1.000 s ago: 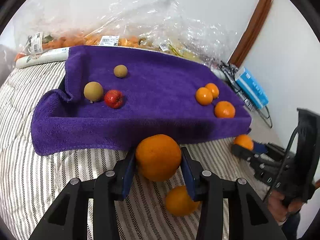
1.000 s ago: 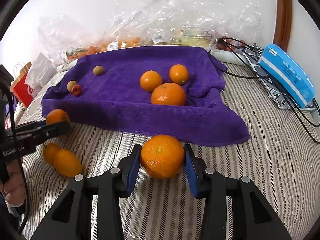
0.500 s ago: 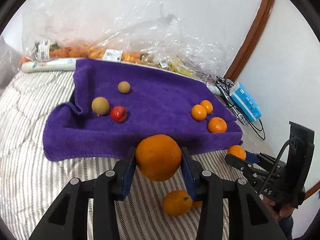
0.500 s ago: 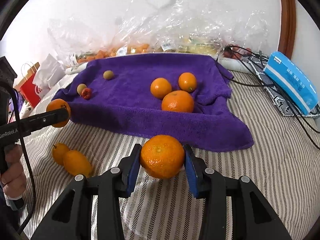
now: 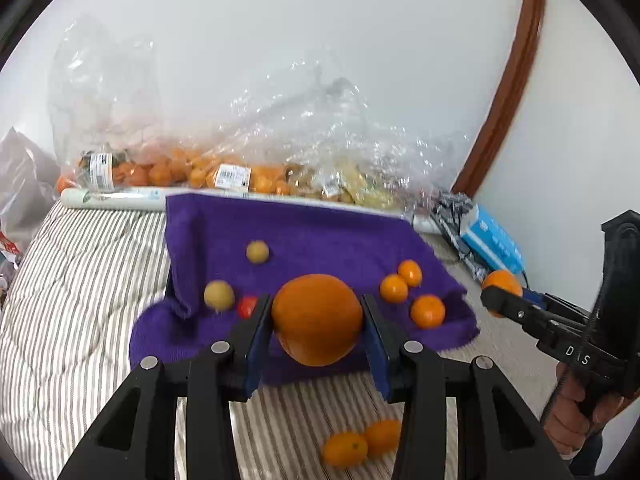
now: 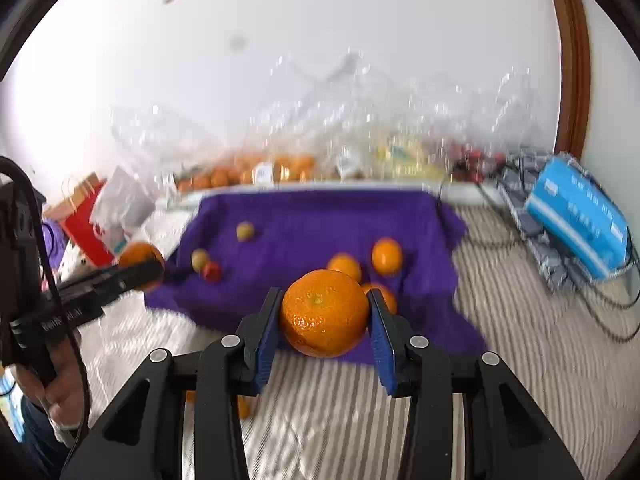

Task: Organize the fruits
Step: 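Carry the large orange over the purple towel with the right gripper, then lower the right gripper and open it to set the orange on the towel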

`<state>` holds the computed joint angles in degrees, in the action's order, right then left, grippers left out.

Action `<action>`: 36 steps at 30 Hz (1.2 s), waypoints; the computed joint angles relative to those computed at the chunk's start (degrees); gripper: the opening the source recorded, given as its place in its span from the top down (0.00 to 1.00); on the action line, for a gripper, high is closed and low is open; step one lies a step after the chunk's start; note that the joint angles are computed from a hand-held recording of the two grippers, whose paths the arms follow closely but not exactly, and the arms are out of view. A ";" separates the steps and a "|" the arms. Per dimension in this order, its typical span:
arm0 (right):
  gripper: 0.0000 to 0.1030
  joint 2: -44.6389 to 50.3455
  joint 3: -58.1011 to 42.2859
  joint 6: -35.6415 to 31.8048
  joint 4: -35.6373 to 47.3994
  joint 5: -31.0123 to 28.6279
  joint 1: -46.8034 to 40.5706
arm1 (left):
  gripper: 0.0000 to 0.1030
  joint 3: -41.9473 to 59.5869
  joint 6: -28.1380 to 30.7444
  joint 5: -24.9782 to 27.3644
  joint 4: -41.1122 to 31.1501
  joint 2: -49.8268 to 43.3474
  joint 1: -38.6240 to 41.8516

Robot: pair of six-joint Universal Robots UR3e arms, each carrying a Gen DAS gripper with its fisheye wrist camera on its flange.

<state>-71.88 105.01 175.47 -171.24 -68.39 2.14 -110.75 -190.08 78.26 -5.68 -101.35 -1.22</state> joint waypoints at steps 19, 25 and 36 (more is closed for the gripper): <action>0.60 17.64 -19.78 2.05 4.10 -1.73 3.07 | 0.72 12.38 -2.85 -4.00 -5.25 -14.86 3.76; 0.60 18.53 -19.61 1.20 3.18 -2.68 2.94 | 0.72 11.23 -3.99 -7.26 -4.13 -15.14 5.92; 0.60 21.99 -23.26 -0.61 6.17 -3.69 5.01 | 0.72 11.39 -1.62 -0.70 -2.09 -14.80 1.99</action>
<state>-49.88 81.75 174.86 -165.07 -72.08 7.14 -99.37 -191.71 77.57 -7.77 -116.15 0.77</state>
